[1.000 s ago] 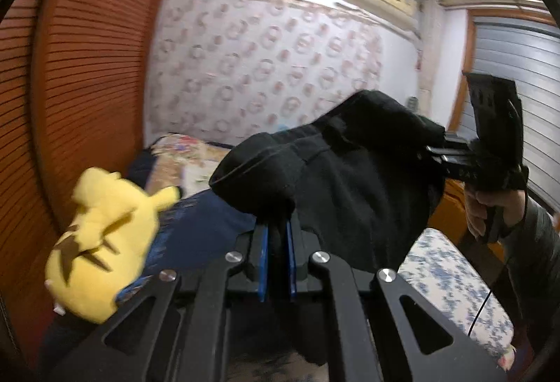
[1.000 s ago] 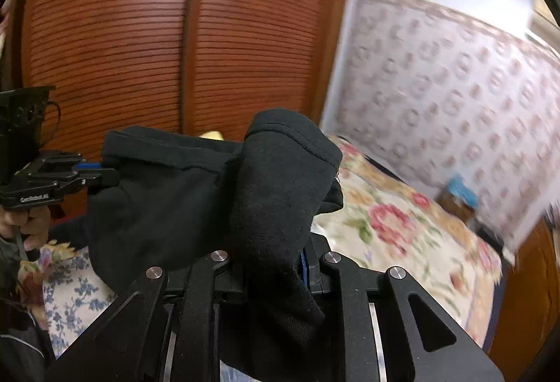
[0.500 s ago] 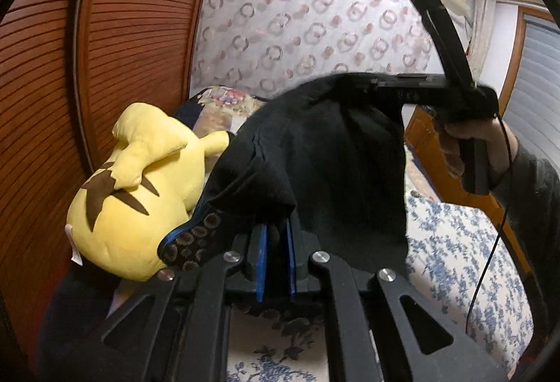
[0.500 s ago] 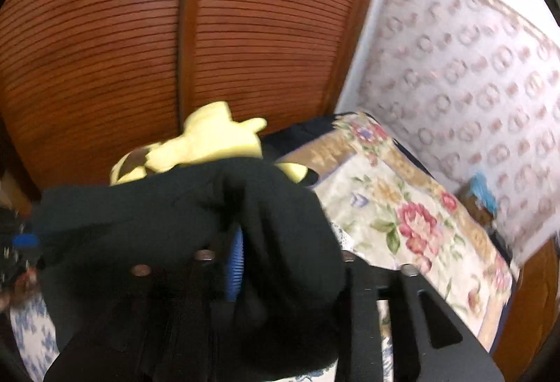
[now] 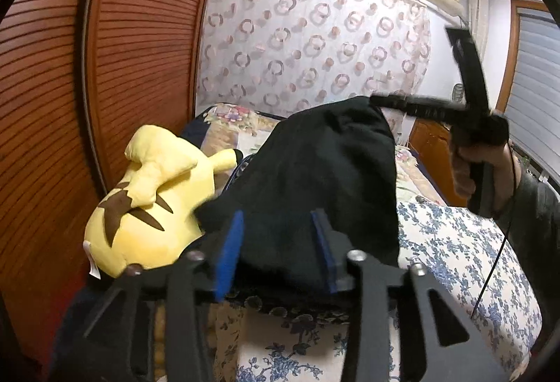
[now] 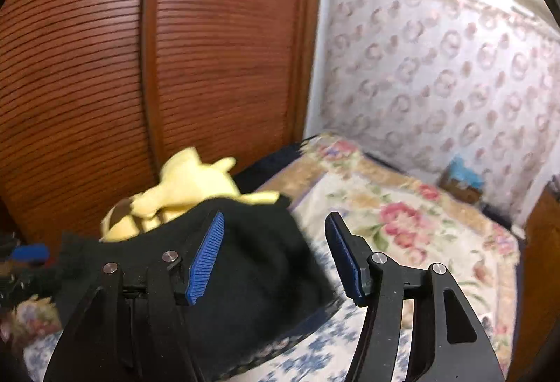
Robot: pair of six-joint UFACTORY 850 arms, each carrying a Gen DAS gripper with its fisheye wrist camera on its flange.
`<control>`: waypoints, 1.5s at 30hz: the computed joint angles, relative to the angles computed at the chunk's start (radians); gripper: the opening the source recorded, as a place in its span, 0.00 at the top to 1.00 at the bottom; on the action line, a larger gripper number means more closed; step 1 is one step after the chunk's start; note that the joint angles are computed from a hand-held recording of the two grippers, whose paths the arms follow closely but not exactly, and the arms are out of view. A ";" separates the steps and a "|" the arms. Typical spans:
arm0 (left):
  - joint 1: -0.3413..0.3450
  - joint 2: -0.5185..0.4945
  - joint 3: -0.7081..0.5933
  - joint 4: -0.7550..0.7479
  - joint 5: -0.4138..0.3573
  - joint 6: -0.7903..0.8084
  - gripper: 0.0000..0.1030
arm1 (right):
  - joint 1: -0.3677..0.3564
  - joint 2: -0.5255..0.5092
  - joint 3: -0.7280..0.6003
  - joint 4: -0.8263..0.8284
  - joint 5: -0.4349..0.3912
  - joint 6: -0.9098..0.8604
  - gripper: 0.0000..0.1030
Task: Fold small clothes
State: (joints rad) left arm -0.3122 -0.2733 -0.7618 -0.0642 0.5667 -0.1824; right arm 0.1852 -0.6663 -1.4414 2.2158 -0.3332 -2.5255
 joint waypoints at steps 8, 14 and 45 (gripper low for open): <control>-0.035 0.037 0.021 -0.065 -0.002 0.065 0.45 | -0.012 -0.118 -0.087 -0.475 0.077 0.512 0.40; -0.082 0.056 0.026 -0.146 -0.024 0.156 0.44 | -0.021 -0.016 0.061 -0.073 0.025 0.151 0.40; -0.443 0.118 0.048 -0.534 0.024 0.471 0.44 | -0.150 0.890 1.117 0.880 -0.281 -0.567 0.14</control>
State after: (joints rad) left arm -0.7554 -0.1550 -0.7137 -0.5985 0.5906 0.2891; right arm 0.0352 0.2233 -0.3239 3.0961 -0.6146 -3.0925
